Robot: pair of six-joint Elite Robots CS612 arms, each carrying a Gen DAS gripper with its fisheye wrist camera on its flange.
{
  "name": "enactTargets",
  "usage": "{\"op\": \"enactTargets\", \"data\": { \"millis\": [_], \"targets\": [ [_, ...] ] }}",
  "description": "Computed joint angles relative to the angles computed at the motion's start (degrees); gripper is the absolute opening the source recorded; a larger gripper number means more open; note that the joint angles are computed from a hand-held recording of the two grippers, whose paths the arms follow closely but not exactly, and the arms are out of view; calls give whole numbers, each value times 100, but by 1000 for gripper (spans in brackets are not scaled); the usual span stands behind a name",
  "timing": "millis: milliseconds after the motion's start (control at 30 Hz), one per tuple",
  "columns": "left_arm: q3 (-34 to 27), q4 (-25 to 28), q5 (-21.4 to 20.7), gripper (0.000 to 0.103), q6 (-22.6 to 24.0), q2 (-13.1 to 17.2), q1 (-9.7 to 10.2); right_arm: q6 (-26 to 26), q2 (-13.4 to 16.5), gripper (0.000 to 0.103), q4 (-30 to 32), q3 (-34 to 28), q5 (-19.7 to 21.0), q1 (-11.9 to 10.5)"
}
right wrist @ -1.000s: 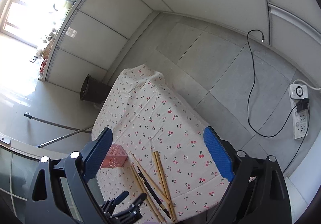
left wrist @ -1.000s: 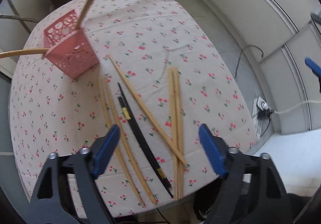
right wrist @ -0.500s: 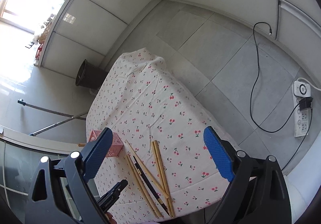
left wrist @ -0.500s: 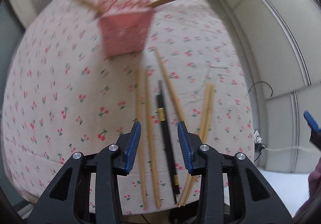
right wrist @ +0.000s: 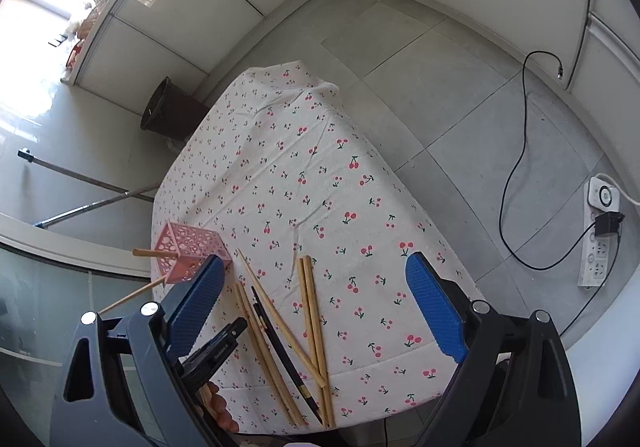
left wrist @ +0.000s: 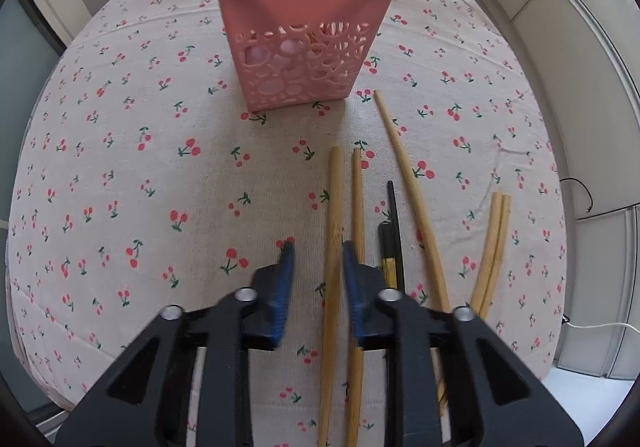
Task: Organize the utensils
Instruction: 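Move both open tools back down to the chopstick pile, then grasp a wooden chopstick with the left tool while the right tool grasps another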
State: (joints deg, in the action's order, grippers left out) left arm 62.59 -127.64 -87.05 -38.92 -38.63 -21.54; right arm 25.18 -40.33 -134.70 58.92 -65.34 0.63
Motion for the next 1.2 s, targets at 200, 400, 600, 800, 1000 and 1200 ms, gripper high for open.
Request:
{"op": "enactTargets", "data": {
  "millis": [200,400,600,800,1000,1200],
  "targets": [
    [-189,88,32,20,129,141,-11,-185,63,89,236,-121,-174,74],
    [-154,-86,257,7,339,162,-49,-349,304,89,631,-504,-453,244],
    [267,-675,-290,7,49,-67,150,-1083,857,89,1257,-1350,-782,609],
    [720,-1368,-335,7,-17,-458,246,-1632,1300,88,1249,-1946,-1327,916],
    [1019,-1903,-276,7,79,-759,291,-1644,1708,72,1569,-2509,-1422,1019],
    [1119,-2010,-411,7,65,-856,336,-1562,1842,72,1373,-2611,-1584,1073]
  ]
}}
